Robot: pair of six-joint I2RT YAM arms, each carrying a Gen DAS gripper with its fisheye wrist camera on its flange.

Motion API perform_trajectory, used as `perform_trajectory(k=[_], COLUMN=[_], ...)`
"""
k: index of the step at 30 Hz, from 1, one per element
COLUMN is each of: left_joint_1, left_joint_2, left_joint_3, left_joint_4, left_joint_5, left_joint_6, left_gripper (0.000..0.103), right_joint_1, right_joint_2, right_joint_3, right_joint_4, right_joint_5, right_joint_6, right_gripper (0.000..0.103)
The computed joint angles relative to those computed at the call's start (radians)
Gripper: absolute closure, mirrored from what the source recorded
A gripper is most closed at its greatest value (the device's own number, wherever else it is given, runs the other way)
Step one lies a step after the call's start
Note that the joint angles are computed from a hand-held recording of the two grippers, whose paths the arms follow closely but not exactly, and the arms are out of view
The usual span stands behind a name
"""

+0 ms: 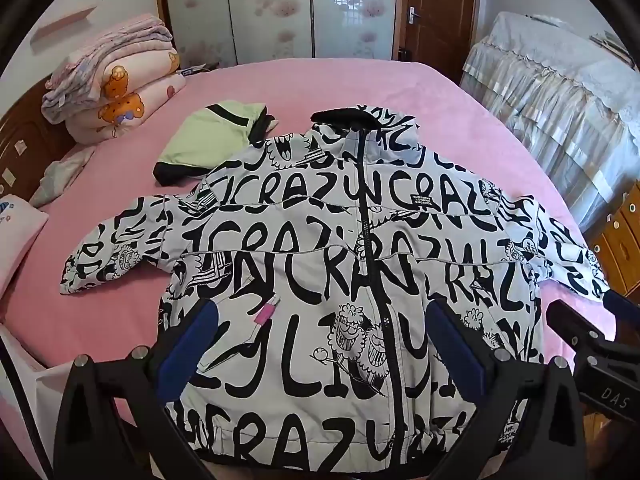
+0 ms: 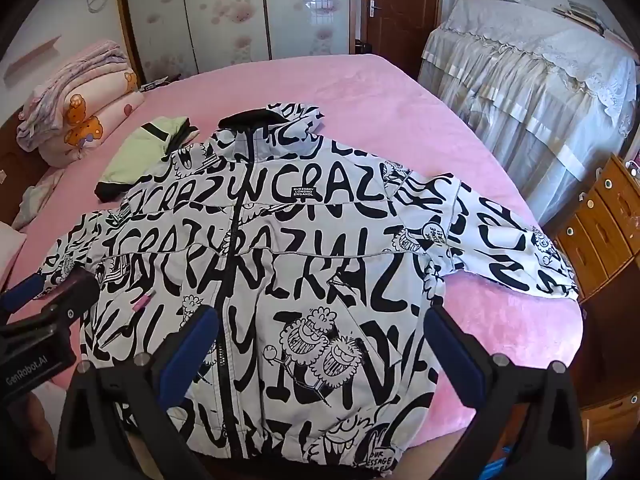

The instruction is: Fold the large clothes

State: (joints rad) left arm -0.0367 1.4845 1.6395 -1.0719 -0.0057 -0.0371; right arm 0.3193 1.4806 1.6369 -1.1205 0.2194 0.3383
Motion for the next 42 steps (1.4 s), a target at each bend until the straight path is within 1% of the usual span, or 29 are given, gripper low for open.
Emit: perform_trajectory(k=[2, 3, 6, 10, 12, 14, 17, 20, 24, 29, 42], left_joint_1=[-0.015, -0.013, -0.043, -0.031, -0.017, -0.020, -0.018, -0.015, -0.036, -0.050, -0.061], left_joint_2=[-0.007, -0.004, -0.026, -0.023, -0.021, -0.024, -0.023, -0.017, -0.020, -0.020, -0.048], left_joint_3=[-0.011, -0.009, -0.059, -0.058, -0.048, -0.051, -0.047, -0.042, -0.059, -0.070, -0.107], left_joint_4=[0.014, 0.011, 0.030, 0.019, 0.007, 0.007, -0.003, -0.020, -0.022, -0.031, -0.020], left_joint_5=[-0.033, -0.022, -0.029, -0.004, 0.016, 0.010, 0.016, 0.039, 0.019, 0.017, 0.029], left_joint_6=[0.004, -0.003, -0.035, -0.037, -0.017, -0.014, -0.015, -0.014, -0.017, -0.026, -0.037], left_gripper=[0.001, 0.001, 0.001, 0.001, 0.001, 0.001, 0.001, 0.001, 0.001, 0.001, 0.001], right_joint_1=[0.004, 0.004, 0.003, -0.006, -0.015, 0.001, -0.002, -0.019, -0.033, -0.027, -0.024], right_joint_2=[0.004, 0.004, 0.004, 0.016, 0.031, -0.009, -0.027, -0.020, -0.026, -0.031, -0.051], right_joint_3=[0.006, 0.007, 0.008, 0.030, 0.053, -0.009, -0.042, -0.032, -0.030, -0.041, -0.076], right_joint_4=[-0.008, -0.009, -0.010, -0.020, -0.030, -0.017, -0.020, -0.036, -0.043, -0.050, -0.036], right_joint_5=[0.013, 0.013, 0.010, 0.003, -0.003, 0.001, -0.009, -0.030, -0.042, -0.042, -0.047], right_joint_6=[-0.002, -0.003, -0.003, -0.008, -0.013, 0.004, 0.007, 0.011, 0.017, 0.018, 0.016], right_gripper=[0.000, 0.000, 0.000, 0.000, 0.000, 0.000, 0.000, 0.000, 0.000, 0.000, 0.000])
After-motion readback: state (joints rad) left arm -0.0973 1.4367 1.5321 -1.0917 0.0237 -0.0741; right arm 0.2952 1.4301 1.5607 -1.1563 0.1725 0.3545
